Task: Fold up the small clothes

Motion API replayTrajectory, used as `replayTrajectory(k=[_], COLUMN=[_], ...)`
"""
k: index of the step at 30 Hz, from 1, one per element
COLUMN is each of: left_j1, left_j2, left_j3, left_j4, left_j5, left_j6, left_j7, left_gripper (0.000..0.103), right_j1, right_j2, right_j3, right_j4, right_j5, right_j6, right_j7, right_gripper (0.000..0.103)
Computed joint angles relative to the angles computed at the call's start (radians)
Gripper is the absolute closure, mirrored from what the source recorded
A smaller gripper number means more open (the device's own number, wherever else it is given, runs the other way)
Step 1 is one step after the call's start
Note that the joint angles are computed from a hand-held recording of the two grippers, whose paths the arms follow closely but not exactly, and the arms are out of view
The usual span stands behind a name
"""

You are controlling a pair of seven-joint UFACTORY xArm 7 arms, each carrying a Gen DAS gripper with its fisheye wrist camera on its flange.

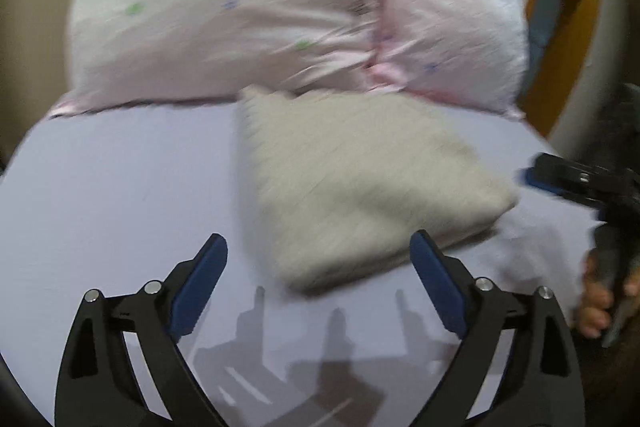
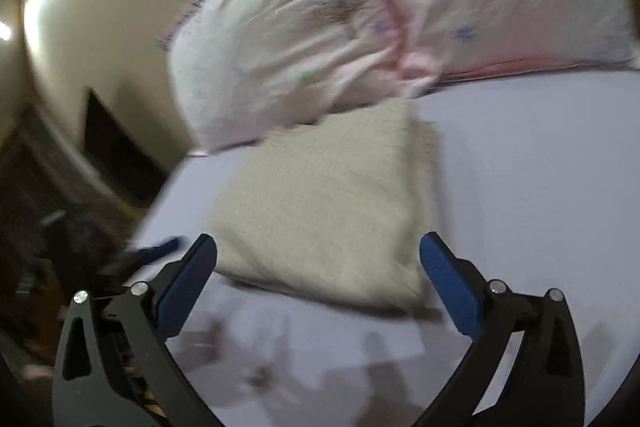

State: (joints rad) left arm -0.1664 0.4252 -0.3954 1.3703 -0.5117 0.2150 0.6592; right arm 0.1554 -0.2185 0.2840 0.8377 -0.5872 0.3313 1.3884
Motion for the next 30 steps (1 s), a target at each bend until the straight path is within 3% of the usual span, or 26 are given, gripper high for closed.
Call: replayTrajectory(k=[2, 4, 7, 14, 18, 30], left_j1=[-0.064, -0.059, -0.100, -0.163, -0.213, -0.181], left_j2=[0.000, 0.008, 0.025, 0.063, 0.068, 0.071], left_j3=[0.085, 0.087, 0.139, 0.213, 0.268, 0.233], left_j4=[-0.014, -0.019, -0.010, 0.029, 0.040, 0.042], left_j5=[0.075, 0.094, 0.170, 0.341, 0.451, 0.501], left_j6=[0.006, 0.020, 0.039, 0.048, 0.072, 0.072], left_j7=[-0.098, -0.122, -0.207, -0.375, -0.456, -0.492], left_gripper=[0.006, 0.006, 0.006, 0.005, 0.001, 0.001], right_j1=[0.032, 0.067, 0.117, 0.231, 0.274, 0.292], right_j2=[0.011, 0.074, 0.174, 0.285, 0.290, 0.283], right_j3=[0.018, 0.016, 0.008, -0.045, -0.080, -0.100], right_j4=[0.020, 0.067, 0.177, 0.304, 0.304, 0.292], right_j5=[0.038, 0.077, 0.062, 0.008, -0.006, -0.031], right_j6=[0.143, 0.234, 0.383, 0.572, 0.579, 0.566], right_j7=[-0.011, -0.019, -0.030, -0.002, 0.013, 0.020], right_gripper=[0.002, 0.002, 0.002, 0.002, 0.002, 0.002])
